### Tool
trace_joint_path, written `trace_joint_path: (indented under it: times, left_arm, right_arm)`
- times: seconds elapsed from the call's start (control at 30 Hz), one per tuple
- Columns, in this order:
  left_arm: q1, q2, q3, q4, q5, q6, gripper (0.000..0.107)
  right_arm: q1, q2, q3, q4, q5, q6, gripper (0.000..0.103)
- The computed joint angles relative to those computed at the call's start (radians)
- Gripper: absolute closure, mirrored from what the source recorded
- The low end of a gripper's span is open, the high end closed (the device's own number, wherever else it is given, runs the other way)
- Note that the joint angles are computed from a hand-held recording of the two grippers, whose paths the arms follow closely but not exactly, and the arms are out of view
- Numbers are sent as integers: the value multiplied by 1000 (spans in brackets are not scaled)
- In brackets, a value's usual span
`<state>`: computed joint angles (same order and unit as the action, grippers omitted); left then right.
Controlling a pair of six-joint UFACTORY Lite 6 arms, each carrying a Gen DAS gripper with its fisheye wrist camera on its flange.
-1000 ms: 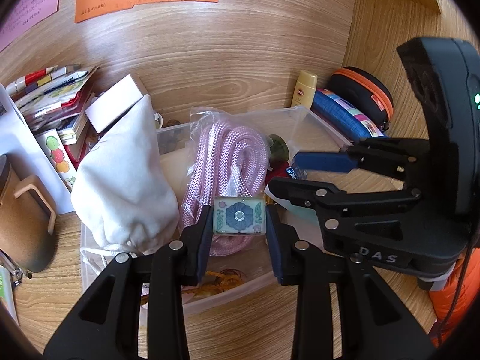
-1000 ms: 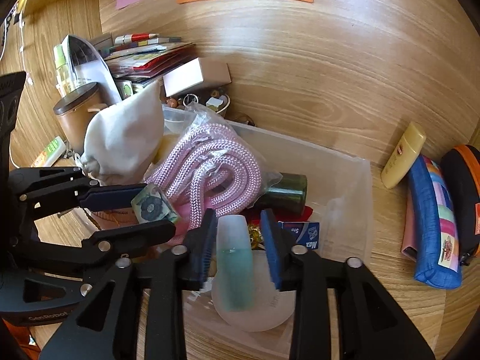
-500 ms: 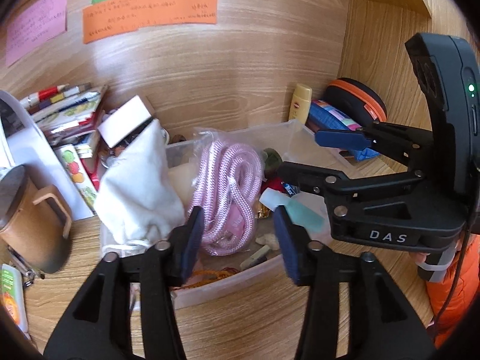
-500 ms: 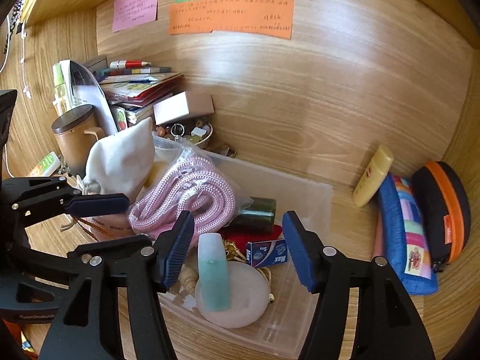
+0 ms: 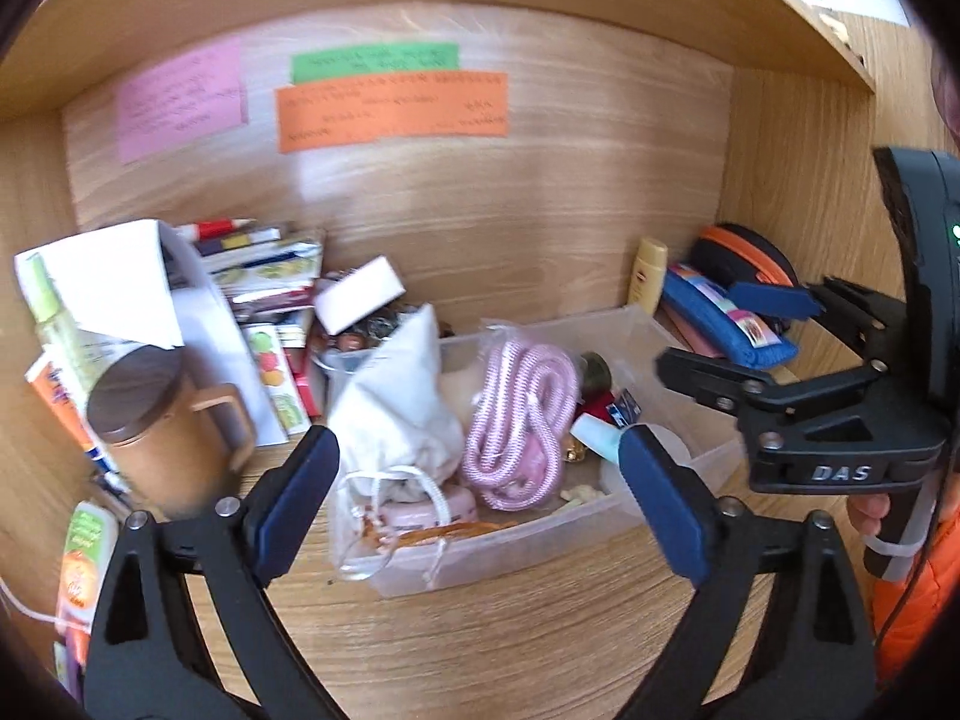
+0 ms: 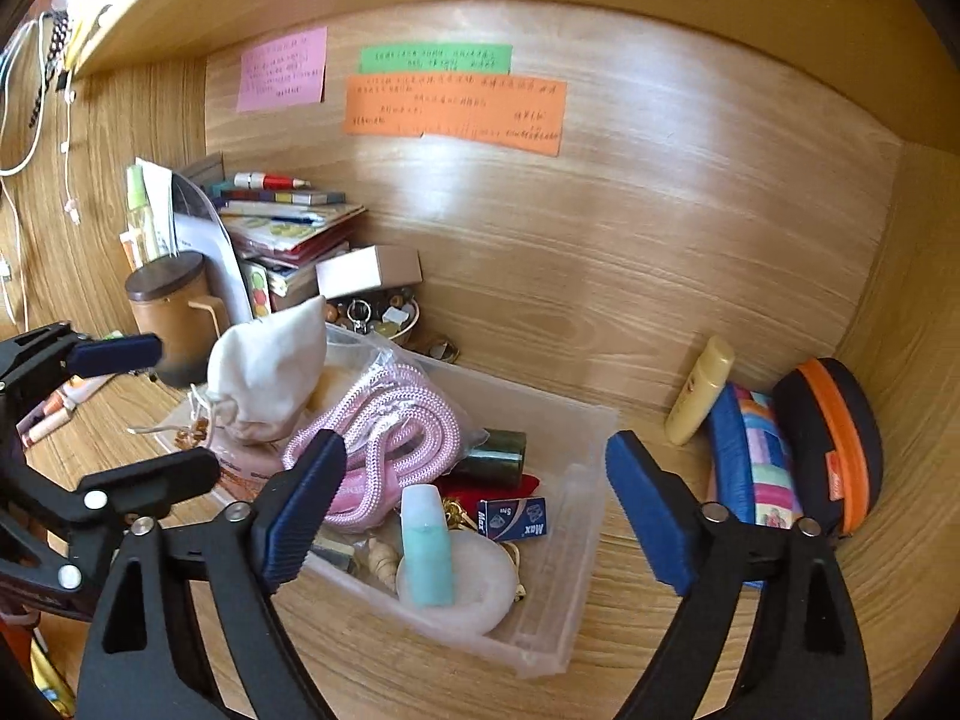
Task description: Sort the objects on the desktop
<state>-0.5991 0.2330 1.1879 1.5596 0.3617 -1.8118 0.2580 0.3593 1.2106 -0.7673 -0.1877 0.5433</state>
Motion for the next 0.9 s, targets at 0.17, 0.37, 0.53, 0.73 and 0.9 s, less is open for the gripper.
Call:
trace_joint_path:
  times: [0.17, 0.37, 0.53, 0.73, 0.9]
  left_arm:
    - [-53, -61, -58, 4, 154, -79, 8]
    - [-85, -111, -112, -11, 221, -130, 7]
    - [-146, -136, -172, 10, 280, -188, 7]
    - [-164, -165, -224, 27, 271, -243, 7]
    - [-175, -154, -235, 37, 276, -261, 7]
  right_arm:
    - [-28, -97, -103, -14, -39, 33, 9]
    - [-58, -252, -278, 110, -96, -77, 7]
    - [-70, -366, -406, 180, -142, -135, 0]
    - [-73, -435, -497, 166, -162, -114, 0]
    - [-76, -452, -540, 174, -164, -128, 0]
